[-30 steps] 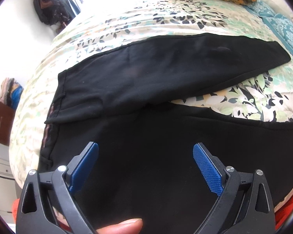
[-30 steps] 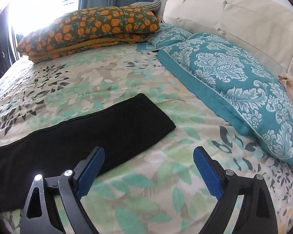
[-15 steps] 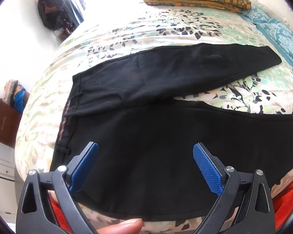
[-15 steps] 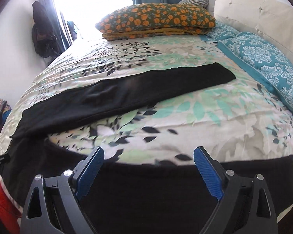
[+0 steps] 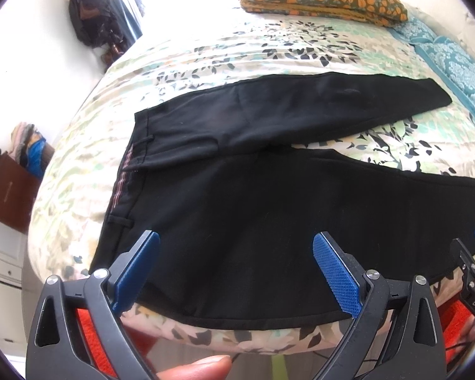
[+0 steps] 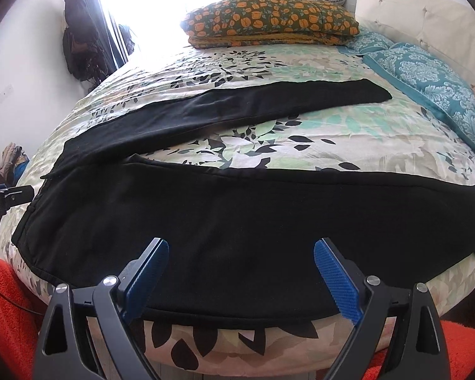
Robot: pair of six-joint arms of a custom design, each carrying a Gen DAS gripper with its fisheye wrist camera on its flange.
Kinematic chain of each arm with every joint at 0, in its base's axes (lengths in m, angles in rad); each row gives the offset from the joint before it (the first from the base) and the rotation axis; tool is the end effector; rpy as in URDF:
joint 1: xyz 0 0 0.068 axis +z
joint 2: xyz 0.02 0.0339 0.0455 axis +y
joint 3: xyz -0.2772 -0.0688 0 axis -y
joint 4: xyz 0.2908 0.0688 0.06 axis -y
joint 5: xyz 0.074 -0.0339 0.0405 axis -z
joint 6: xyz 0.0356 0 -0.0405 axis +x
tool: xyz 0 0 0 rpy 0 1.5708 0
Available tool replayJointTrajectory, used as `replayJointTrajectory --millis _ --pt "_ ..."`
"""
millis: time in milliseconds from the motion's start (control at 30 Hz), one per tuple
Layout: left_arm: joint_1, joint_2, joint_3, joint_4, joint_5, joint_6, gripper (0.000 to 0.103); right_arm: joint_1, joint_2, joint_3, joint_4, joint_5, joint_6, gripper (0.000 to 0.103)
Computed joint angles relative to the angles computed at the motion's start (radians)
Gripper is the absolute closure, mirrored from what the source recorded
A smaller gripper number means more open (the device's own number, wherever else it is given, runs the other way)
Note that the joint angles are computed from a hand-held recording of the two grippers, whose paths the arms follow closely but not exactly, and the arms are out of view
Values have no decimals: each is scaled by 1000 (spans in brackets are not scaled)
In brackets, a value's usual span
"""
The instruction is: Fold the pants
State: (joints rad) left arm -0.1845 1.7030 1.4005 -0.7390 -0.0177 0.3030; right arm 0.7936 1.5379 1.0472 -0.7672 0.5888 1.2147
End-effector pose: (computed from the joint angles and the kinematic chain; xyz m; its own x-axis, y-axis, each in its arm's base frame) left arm 0.4006 -0.0741 0.2643 -0.7578 0.4449 -0.4774 0.4199 0.8924 0.1652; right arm 0.2438 0.2196 0.2079 -0.6759 0.4244 -0.6026 0.4605 0.8815 0.1043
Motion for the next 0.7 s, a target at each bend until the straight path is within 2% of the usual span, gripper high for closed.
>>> replayJointTrajectory --millis 700 --pt "0 -72 -39 15 16 0 5 44 15 22 -45 83 -2 10"
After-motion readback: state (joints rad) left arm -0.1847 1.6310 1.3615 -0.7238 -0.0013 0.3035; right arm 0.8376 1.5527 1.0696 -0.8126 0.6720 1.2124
